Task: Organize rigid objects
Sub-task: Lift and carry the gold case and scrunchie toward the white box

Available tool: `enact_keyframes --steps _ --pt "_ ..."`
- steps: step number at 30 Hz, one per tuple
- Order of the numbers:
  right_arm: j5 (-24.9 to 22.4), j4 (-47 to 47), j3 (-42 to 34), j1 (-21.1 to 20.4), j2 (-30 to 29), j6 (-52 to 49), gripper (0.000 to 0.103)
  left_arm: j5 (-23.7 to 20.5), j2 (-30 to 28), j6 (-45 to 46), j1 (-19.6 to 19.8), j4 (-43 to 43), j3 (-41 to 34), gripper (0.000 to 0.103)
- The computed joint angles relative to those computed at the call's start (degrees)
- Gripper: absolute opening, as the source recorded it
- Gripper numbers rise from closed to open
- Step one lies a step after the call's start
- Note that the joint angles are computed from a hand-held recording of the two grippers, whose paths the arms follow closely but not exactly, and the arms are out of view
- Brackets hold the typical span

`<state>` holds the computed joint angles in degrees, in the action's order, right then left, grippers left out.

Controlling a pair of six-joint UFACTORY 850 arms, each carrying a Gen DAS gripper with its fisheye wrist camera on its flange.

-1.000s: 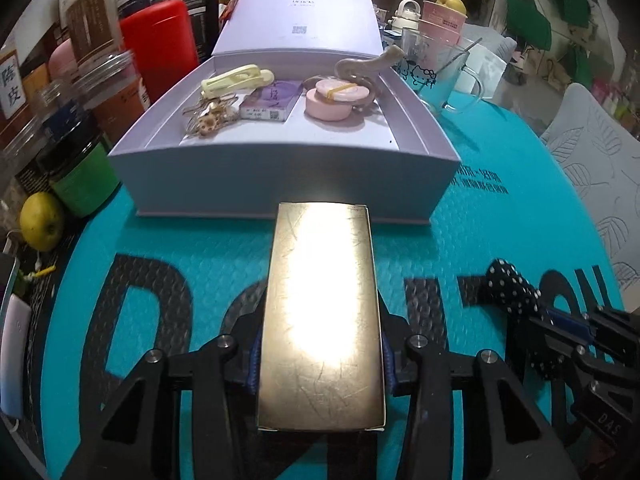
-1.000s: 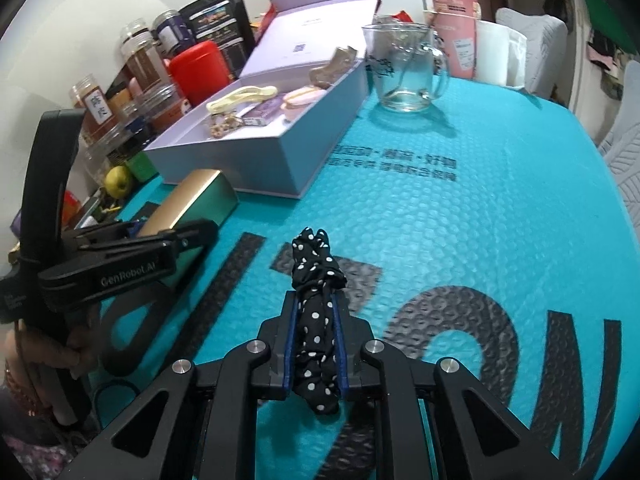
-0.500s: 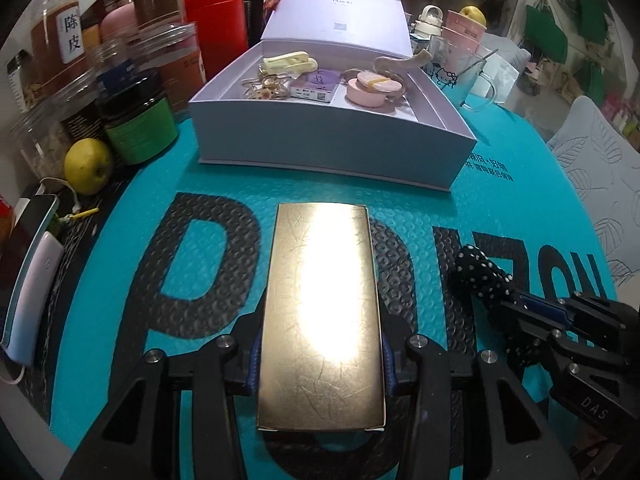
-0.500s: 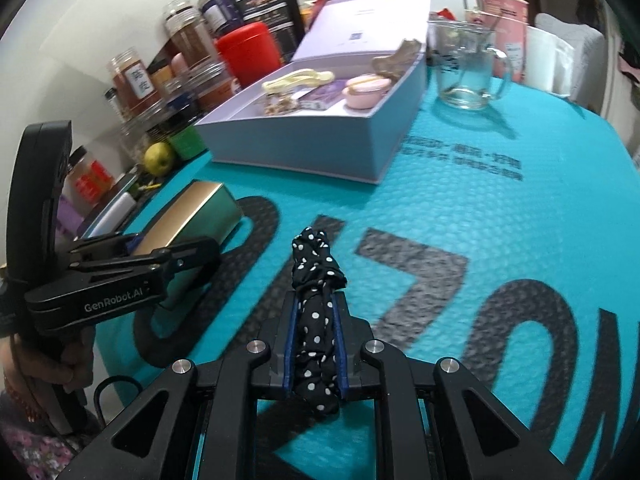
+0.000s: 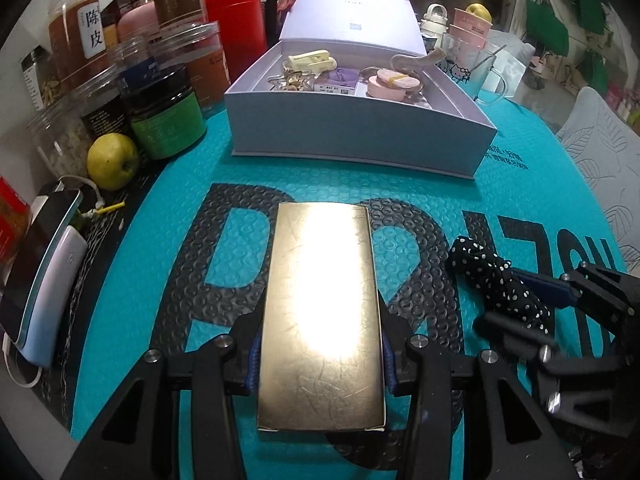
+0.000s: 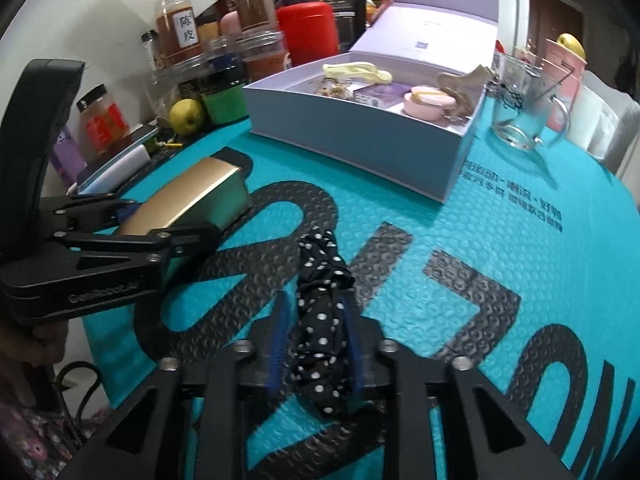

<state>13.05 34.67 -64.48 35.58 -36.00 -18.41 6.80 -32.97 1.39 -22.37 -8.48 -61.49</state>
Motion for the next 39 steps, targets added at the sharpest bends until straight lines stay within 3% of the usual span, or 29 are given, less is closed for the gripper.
enact_keyframes --steps 5,9,13,14,16,17,23,29,35,39 --pt "1.2 15.6 0.4 0.6 0.2 -15.4 0.047 0.2 -0.9 7.1 -0.2 -6.2 -1.1 0.047" --pt "1.6 13.9 0.9 0.4 0.3 -13.3 0.047 0.3 -1.5 9.0 -0.3 -8.1 -2.0 0.048" --pt "1.9 20.0 -0.4 1.0 -0.3 -20.6 0.043 0.7 -1.7 7.0 -0.3 -6.8 -2.2 0.048" --pt "1.7 19.0 -0.5 1.0 -0.4 -19.6 0.039 0.8 -1.8 5.2 -0.2 -5.2 -2.2 0.048" --pt "1.3 19.0 -0.8 0.7 -0.5 -18.8 0.020 1.0 -1.8 8.0 -0.2 -8.0 -2.2 0.046" --pt "1.2 19.0 -1.0 0.5 -0.6 -18.0 0.017 0.9 -1.8 7.8 -0.2 -7.7 -2.2 0.043" --pt "0.0 15.2 -1.2 -0.1 -0.6 -12.8 0.015 -0.3 -1.3 -5.4 0.4 4.6 -2.0 0.043" --pt "-1.5 2.6 -0.2 -0.6 0.4 1.3 0.015 -0.4 0.0 -27.1 0.8 25.6 -0.6 0.043" --pt "0.0 -1.2 2.2 0.2 2.7 5.0 0.015 0.2 2.0 -21.0 0.1 19.7 1.3 0.043" --pt "1.4 -1.4 3.9 0.7 4.6 5.4 0.015 1.1 3.7 -10.5 -0.8 10.0 2.5 0.043"
